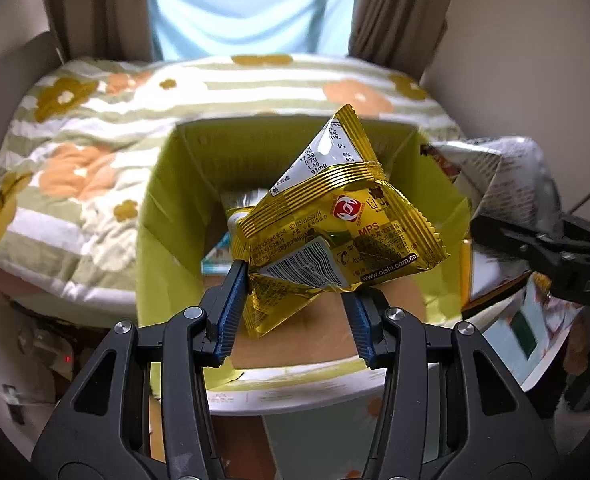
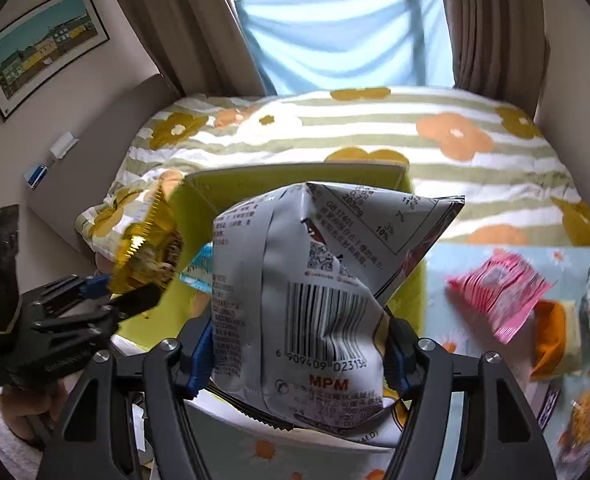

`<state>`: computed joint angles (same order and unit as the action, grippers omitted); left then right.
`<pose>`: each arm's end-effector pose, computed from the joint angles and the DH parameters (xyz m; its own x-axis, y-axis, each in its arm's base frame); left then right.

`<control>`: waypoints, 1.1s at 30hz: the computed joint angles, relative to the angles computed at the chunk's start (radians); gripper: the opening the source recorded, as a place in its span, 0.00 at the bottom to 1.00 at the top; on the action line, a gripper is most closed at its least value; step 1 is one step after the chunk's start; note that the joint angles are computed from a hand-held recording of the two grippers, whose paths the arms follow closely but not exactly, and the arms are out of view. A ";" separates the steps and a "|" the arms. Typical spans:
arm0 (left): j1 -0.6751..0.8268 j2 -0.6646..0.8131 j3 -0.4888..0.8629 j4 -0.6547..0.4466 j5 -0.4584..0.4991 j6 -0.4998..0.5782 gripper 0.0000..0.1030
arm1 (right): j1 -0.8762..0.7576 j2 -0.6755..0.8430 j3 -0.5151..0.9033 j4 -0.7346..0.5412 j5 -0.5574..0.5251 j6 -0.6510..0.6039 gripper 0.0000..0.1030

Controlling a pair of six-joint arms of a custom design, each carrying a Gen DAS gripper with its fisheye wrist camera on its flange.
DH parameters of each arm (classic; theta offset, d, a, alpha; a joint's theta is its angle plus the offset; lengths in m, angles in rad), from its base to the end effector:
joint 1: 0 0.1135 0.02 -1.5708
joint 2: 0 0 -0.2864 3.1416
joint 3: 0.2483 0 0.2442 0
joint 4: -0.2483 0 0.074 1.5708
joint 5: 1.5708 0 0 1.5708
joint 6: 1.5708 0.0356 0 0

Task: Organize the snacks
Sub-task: 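Lift the gold bag with the left tool while the right tool carries the MPM bag into the box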

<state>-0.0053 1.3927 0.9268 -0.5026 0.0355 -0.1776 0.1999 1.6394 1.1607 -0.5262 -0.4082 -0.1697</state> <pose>0.2698 -0.0027 0.2524 -0.8156 -0.1722 -0.5525 -0.1206 0.9843 -0.1289 0.3251 0.0803 0.2534 -0.7494 -0.3100 -0.5851 -0.5249 0.8167 0.2397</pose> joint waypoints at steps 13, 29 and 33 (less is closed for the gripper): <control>-0.025 -0.006 -0.035 -0.014 -0.026 -0.018 1.00 | 0.004 0.055 0.022 -0.055 0.039 -0.032 0.62; -0.046 -0.085 -0.076 -0.050 -0.091 -0.086 1.00 | 0.021 0.086 -0.010 -0.005 0.026 -0.026 0.89; -0.059 -0.118 -0.082 -0.071 -0.114 -0.095 1.00 | 0.007 0.053 -0.078 0.078 -0.006 -0.015 0.99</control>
<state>-0.0643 1.2752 0.8450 -0.5741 -0.0789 -0.2731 0.2069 1.6925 1.0823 -0.4487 -0.4141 -0.1851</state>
